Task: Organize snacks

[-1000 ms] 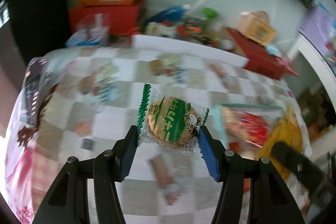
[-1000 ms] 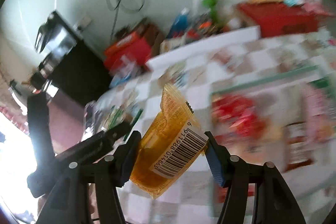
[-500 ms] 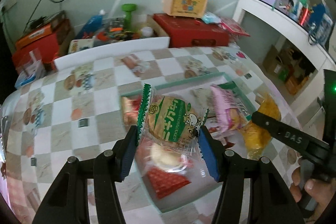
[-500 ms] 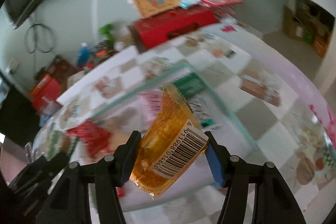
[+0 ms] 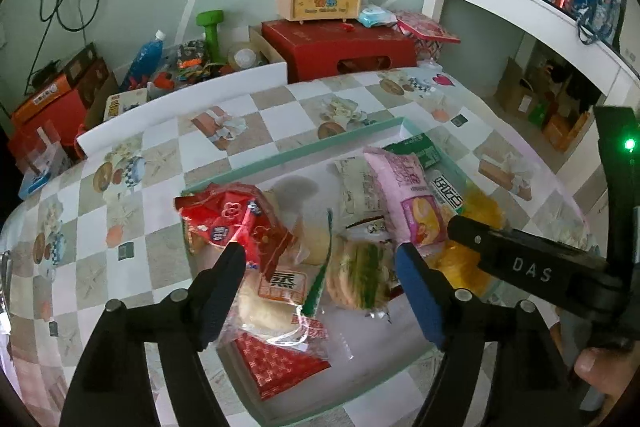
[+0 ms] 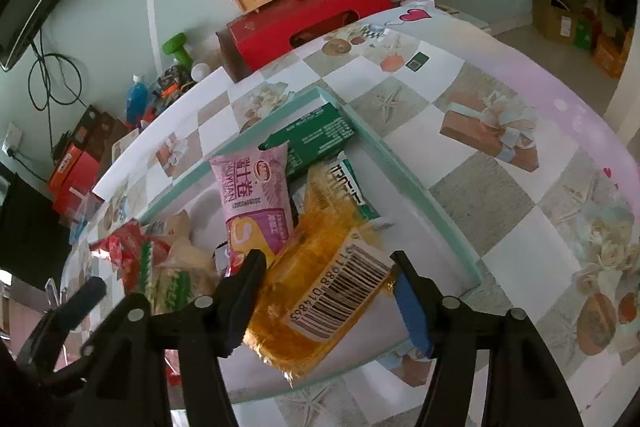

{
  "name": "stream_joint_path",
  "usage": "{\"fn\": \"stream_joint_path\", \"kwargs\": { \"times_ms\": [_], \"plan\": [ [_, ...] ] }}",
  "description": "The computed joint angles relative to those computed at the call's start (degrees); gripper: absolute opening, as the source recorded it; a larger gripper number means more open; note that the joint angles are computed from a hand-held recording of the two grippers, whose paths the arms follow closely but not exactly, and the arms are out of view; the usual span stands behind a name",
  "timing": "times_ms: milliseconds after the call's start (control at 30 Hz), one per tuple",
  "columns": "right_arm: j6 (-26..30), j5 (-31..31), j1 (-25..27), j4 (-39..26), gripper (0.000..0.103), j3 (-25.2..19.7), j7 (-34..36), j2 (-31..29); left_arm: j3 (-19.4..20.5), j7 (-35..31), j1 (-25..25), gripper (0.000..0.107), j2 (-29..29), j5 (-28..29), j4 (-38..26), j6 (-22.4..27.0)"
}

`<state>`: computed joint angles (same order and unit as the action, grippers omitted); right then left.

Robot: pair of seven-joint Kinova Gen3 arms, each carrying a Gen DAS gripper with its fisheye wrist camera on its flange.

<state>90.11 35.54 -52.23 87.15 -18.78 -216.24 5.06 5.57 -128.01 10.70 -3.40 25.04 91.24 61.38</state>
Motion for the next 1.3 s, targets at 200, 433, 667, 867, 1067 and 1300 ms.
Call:
{"fn": "stream_joint_path", "kwargs": {
  "times_ms": [200, 433, 667, 867, 1067, 1300],
  "plan": [
    [1.74, -1.12, -0.15, -1.68, 0.079, 0.50, 2.46, 1.14, -0.89, 4.54, -1.61, 0.080, -0.40, -2.81, -0.81, 0.42],
    [3.37, 1.67, -2.75, -5.08, 0.101, 0.66, 6.26, 3.05, -2.20, 15.75, -4.67, 0.098, -0.69, -8.82, 0.27, -3.09],
    [6.06, 4.95, -7.20, -13.47, 0.103, 2.88, 14.27, 8.58, -4.66, 17.63, -7.71, 0.102, -2.10, -10.97, 2.95, -3.62],
    [5.56, 5.13, -10.97, -19.73, 0.103, 6.03, 20.31, 13.18, -4.43, 19.39, -8.96, 0.102, -4.13, -16.75, 5.70, -4.23],
    [4.76, 2.85, -12.87, -22.68, 0.103, 8.59, 23.35, 15.75, -5.47, 17.98, -9.88, 0.102, -4.56, -17.56, 6.94, -3.01],
    [4.68, 1.94, -13.62, -23.36, 0.103, 10.32, 24.31, 16.33, -4.78, 18.43, -10.04, 0.102, -4.26, -18.42, 6.79, -2.88]
  ]
}}
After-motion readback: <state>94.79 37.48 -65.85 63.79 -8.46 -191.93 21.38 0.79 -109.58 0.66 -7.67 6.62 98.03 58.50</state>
